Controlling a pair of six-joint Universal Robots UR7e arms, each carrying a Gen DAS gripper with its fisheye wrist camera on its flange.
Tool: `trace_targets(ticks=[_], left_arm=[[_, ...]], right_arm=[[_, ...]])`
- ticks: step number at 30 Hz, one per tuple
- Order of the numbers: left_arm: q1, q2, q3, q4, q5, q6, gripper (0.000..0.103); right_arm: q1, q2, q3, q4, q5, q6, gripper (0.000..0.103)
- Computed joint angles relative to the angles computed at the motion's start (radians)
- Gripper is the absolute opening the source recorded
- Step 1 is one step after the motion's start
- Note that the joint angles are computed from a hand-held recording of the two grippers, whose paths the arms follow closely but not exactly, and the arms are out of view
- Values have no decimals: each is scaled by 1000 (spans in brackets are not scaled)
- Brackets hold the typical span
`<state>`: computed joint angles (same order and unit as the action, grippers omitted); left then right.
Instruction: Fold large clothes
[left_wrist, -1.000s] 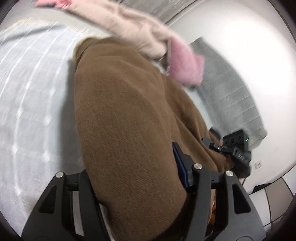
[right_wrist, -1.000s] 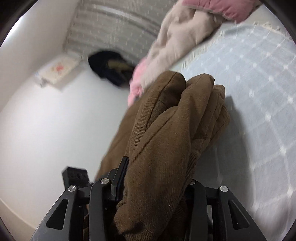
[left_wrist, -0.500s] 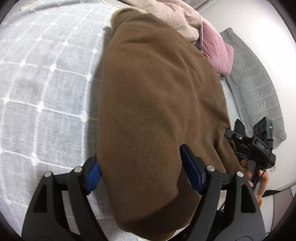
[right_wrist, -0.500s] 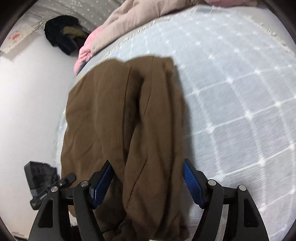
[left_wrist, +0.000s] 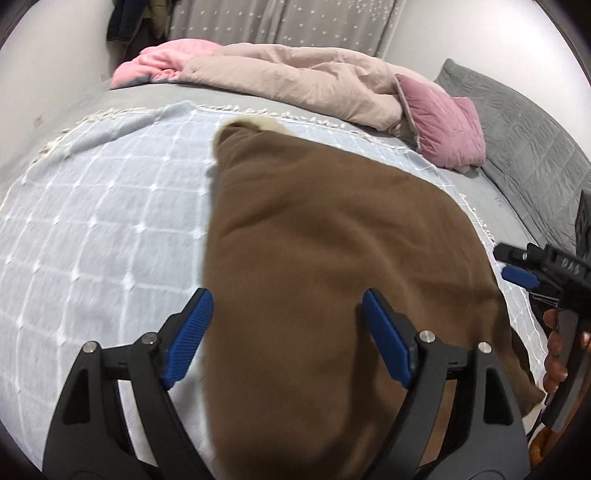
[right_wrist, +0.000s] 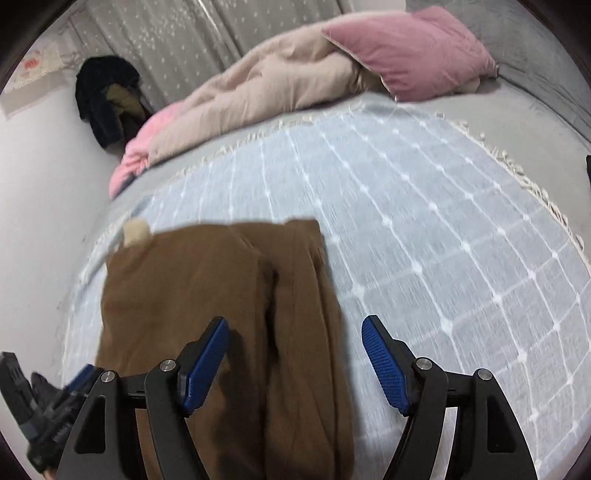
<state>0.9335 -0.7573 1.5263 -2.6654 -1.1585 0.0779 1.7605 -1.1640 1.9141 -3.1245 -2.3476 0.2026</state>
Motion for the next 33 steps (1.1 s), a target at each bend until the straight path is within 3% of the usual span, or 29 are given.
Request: trace_targets(ticks=[4, 10, 13, 15, 18, 19, 20, 22, 25, 27, 29, 31, 33], left_arm=[[5, -11, 4, -13, -18, 16, 83], [23, 3, -23, -80, -41, 34, 83], [34, 16, -41, -63, -65, 21, 83], [38, 21, -54, -41, -84, 16, 83], [33, 18, -42, -53, -82, 29, 83], [29, 14, -35, -57, -80, 30, 83], [25, 11, -28, -62, -79, 32, 83], [19, -3, -4, -90, -99, 35, 83], [7, -25, 32, -106, -164, 52, 83], [1, -31, 46, -74, -189, 58, 83], [-20, -37, 86, -94, -142, 112, 83], [-42, -38, 116, -118, -68, 170, 83], [-49, -43, 136, -142, -51, 193, 83]], right_arm=[[-42, -24, 3, -8, 171, -2, 75], [-90, -80, 40, -67, 272, 10, 75], [-123, -85, 53, -115, 352, -5, 75], [-127, -74, 41, -96, 363, -16, 75], [-123, -24, -10, -2, 369, -21, 69], [-111, 1, -31, 9, 339, -45, 38], [-100, 16, -48, 18, 319, -65, 21], [-66, 33, -66, -22, 275, -101, 16], [-59, 13, -46, -123, 296, -152, 15], [-83, 15, -49, -90, 233, -117, 15], [-133, 8, -37, -31, 146, -16, 14], [-165, -42, 2, 10, 149, 103, 17], [-141, -77, 40, -56, 154, 83, 18]])
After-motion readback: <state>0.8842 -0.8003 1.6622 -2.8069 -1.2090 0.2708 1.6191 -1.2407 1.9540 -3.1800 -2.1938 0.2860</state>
